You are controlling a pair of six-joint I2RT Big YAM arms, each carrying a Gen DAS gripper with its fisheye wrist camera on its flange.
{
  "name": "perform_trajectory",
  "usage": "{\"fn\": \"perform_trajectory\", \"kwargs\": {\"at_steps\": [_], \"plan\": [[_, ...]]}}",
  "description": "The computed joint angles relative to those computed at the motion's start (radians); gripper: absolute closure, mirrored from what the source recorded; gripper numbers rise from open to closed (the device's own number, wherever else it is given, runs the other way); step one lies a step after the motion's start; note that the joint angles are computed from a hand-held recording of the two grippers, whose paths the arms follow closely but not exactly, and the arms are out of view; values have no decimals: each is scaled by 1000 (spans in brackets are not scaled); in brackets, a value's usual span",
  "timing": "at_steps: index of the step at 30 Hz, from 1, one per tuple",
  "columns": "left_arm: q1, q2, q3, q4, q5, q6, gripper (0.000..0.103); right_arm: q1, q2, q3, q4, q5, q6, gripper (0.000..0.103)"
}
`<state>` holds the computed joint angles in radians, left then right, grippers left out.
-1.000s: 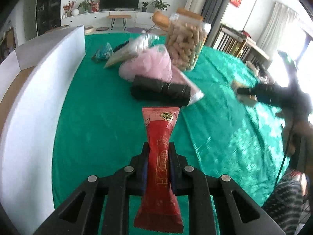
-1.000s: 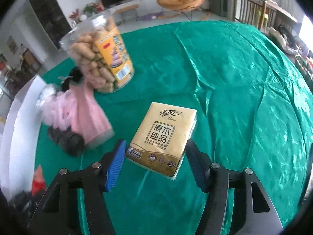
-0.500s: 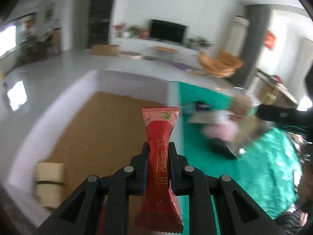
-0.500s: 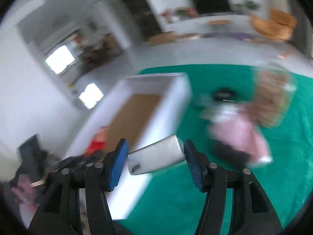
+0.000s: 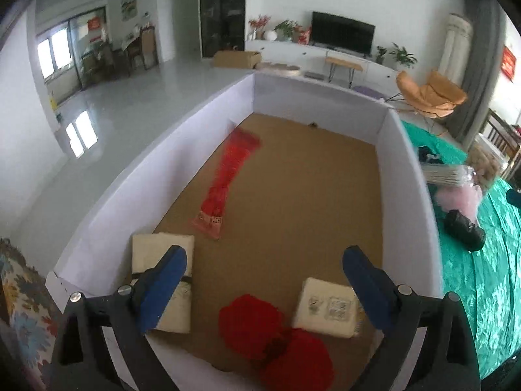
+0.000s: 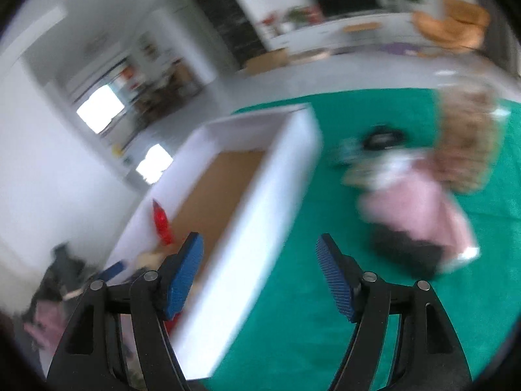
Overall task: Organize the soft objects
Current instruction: 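Carry the snack packet and tissue pack into the white box and open both tools, then withdraw both tools from the box back over the table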
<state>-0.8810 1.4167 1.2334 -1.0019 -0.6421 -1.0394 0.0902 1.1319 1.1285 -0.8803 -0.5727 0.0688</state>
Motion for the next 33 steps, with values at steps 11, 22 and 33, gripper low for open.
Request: {"fn": "perform_trajectory", "kwargs": {"at_steps": [11,22,33], "plan": [[-31,-208,-63,97,-129,-21,6,-177,-47,-153,48,243,-211,26],[-134,16,106,400,176,188,2,-404,60,-250,229,490,-222,23],[-113,574,557,215,208,289,3,-445,154,-201,297,448,-206,13]]}}
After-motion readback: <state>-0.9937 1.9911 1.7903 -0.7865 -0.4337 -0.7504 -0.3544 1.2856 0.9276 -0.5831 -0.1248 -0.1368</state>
